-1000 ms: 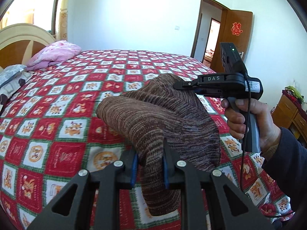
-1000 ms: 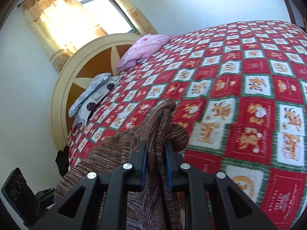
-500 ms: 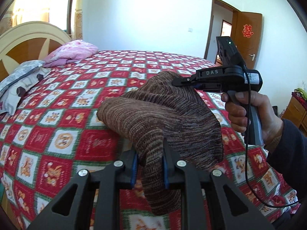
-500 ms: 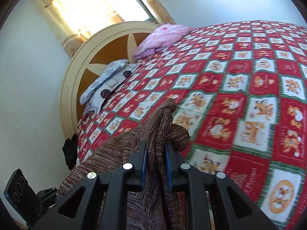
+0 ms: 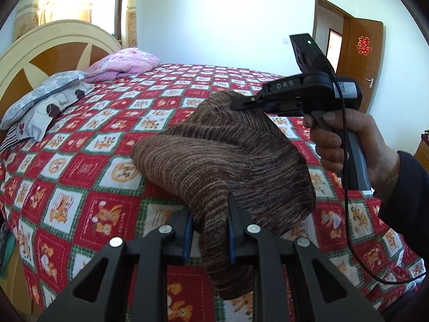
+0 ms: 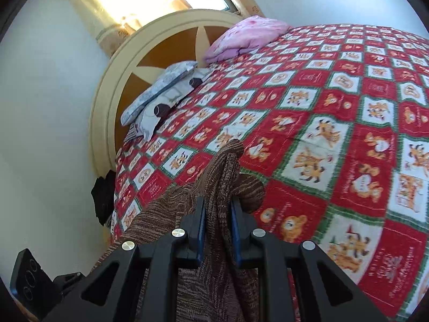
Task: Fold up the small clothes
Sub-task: 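Lift the held edge and fold it over the bundle with both grippers, then lay the folded edge down and open both grippers, withdrawing them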
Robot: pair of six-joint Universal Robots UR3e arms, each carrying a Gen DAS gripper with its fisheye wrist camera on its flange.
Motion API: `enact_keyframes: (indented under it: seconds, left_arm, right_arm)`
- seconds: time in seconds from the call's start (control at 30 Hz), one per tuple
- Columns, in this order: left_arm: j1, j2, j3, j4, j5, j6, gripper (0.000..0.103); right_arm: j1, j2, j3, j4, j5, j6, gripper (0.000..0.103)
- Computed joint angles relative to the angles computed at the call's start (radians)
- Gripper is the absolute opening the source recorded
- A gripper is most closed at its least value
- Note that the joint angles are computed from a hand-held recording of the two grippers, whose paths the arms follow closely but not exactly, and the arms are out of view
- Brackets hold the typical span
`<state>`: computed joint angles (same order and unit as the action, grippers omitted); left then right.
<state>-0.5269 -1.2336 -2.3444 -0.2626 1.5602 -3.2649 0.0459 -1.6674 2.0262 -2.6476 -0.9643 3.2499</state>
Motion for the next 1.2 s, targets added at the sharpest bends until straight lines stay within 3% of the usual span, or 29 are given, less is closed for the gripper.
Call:
enact_keyframes:
  seconds: [0.67,1.0,1.1,1.2]
  left_arm:
    - [-0.027,-0.051,-0.126,0.070,0.041,-0.007,0.022]
    - [-0.069,-0.116,-0.179,0.204,0.089,-0.030,0.022]
    - [-0.079,-0.129,-0.183,0.224,0.103,-0.043,0.023]
    - [-0.054,-0.086,-0.179,0.168,0.071,-0.054,0.026]
  right_arm:
    - [0.065,0.171,-0.014,-0.092,-0.084,0.055,0.017]
    - [0.046,0.222,0.023,-0.120,-0.080,0.079,0.017]
    - [0.038,0.221,0.035,-0.126,-0.061,0.079,0.020]
    - [0.012,0.187,0.066,-0.125,-0.029,0.083,0.033]
